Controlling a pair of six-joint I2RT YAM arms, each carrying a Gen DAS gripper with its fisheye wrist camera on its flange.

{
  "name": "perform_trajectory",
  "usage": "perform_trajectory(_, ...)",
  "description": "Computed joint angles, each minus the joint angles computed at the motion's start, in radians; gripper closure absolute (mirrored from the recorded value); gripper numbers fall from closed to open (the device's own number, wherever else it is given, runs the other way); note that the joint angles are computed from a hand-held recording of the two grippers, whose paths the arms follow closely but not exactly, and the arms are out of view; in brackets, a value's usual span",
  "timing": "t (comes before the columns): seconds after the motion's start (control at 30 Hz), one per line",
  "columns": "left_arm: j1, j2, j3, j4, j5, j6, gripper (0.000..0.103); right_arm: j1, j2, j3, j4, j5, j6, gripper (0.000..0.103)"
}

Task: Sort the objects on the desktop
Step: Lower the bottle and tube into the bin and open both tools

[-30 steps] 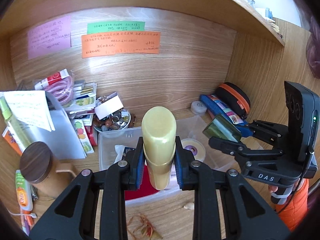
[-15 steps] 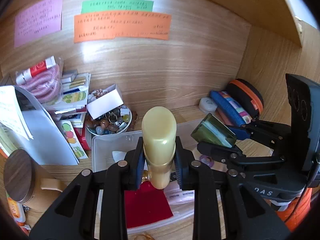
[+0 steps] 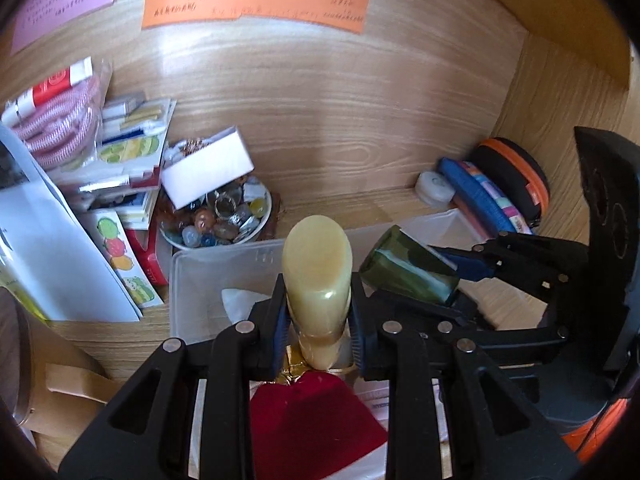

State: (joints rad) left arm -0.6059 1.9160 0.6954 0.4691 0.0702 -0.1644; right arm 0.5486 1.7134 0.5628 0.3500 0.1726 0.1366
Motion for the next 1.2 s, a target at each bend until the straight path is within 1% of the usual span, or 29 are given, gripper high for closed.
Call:
perform_trajectory(0.07,0.009,0.006,-0.001,0.004,0.012,0.002,0.076,0.009,0.026,0.016,-0.001,0.016,-0.007,0.065)
perform_trajectory(0.17,0.010,0.021,0.000,0.014,-0.026,0.000,0.072,0.011,0.045,0.032,-0.005,0.012,-0.012,0.065)
perform_trajectory(0.23,0.019,0.037,0.006,0.013,-0.036,-0.004,0.068,0.020,0.068,0.053,-0.014,0.031,-0.019,0.065)
perform_trajectory(0.4,0.050,0.052,0.011,0.014,0.001,-0.016,0.064,0.039,0.119,0.090,-0.030,0.042,-0.029,0.065)
perform_trajectory(0.5,0.036,0.074,0.023,0.011,-0.044,-0.014,0.058,0.042,0.137,0.104,-0.039,0.043,-0.030,0.065)
perform_trajectory(0.73,0.015,0.065,0.011,0.014,-0.093,0.004,0.056,0.067,0.148,0.116,-0.060,0.095,-0.037,0.064)
perform_trajectory(0.8,0.019,0.060,0.004,0.016,-0.098,0.008,0.054,0.065,0.147,0.114,-0.062,0.100,-0.032,0.060)
perform_trajectory(0.87,0.023,0.055,0.000,0.017,-0.094,0.009,0.054,0.073,0.139,0.105,-0.056,0.125,-0.023,0.048)
perform_trajectory(0.93,0.023,0.051,-0.002,0.014,-0.094,0.010,0.052,0.085,0.128,0.091,-0.044,0.154,-0.021,0.044)
perform_trajectory(1.0,0.022,0.046,-0.003,0.009,-0.083,0.013,0.044,0.093,0.120,0.080,-0.039,0.168,-0.024,0.044)
perform_trajectory(1.17,0.018,0.014,-0.026,0.012,-0.080,0.019,0.039,0.096,0.097,0.050,-0.032,0.191,-0.020,0.043)
perform_trajectory(1.2,0.020,0.004,-0.032,0.011,-0.074,0.021,0.036,0.098,0.083,0.036,-0.031,0.201,-0.020,0.043)
